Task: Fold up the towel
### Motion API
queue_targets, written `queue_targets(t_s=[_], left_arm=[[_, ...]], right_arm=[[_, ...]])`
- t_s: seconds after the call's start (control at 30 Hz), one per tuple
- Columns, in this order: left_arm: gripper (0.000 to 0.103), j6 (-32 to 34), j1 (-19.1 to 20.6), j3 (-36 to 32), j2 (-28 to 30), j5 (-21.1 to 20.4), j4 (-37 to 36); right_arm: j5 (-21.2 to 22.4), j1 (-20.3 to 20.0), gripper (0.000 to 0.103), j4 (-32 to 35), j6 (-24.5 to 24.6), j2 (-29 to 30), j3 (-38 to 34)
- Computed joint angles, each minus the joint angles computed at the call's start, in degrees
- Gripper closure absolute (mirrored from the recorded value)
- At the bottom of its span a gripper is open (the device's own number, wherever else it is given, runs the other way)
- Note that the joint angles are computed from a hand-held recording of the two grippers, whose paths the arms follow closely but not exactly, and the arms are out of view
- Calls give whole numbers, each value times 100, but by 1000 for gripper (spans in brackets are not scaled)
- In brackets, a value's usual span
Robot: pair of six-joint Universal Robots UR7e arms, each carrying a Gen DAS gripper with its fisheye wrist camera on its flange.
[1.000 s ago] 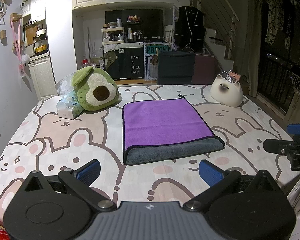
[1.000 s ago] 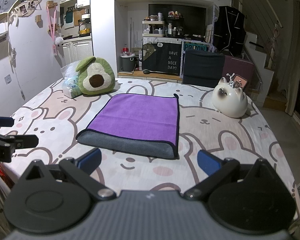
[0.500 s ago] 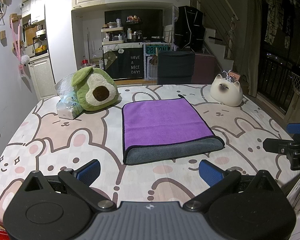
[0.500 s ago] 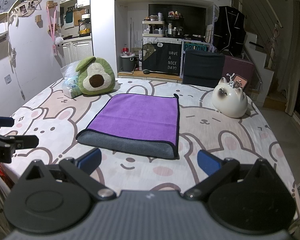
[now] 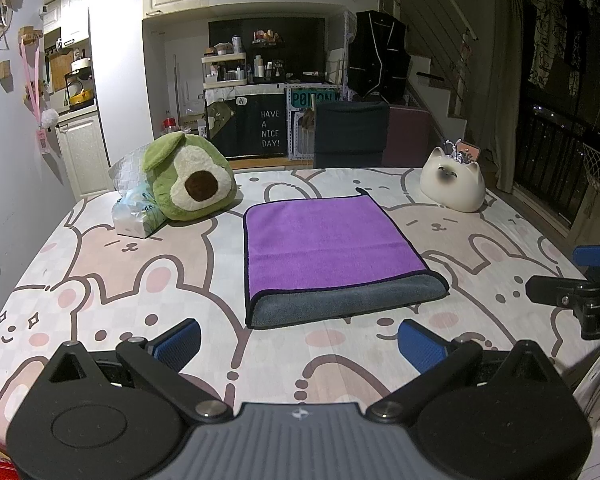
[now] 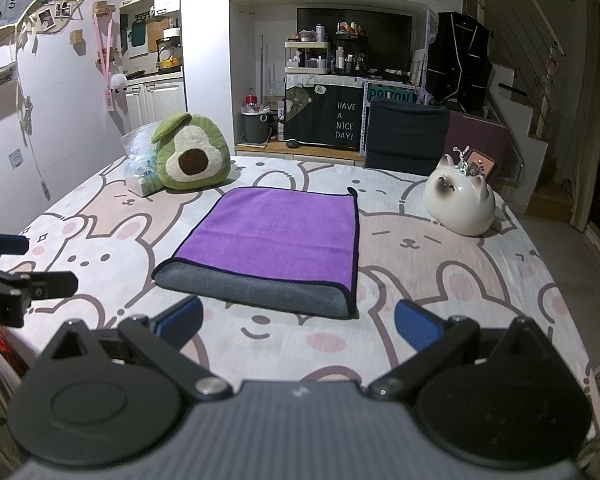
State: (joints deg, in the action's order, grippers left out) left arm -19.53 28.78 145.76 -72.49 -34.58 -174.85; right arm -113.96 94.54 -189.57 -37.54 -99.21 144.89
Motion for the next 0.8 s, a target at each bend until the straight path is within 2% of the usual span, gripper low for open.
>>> queue_targets(t_s=[0.5, 0.67, 0.8], left_arm=[[0, -60, -29, 25, 34, 51, -115], [0, -237, -133, 28, -202, 188, 160], [0, 94, 5, -119, -22, 227, -280]], right_arm=[[38, -4, 0, -72, -36, 8, 32], [113, -19, 0, 23, -50, -93, 1], [189, -49, 0, 138, -48, -144, -34]])
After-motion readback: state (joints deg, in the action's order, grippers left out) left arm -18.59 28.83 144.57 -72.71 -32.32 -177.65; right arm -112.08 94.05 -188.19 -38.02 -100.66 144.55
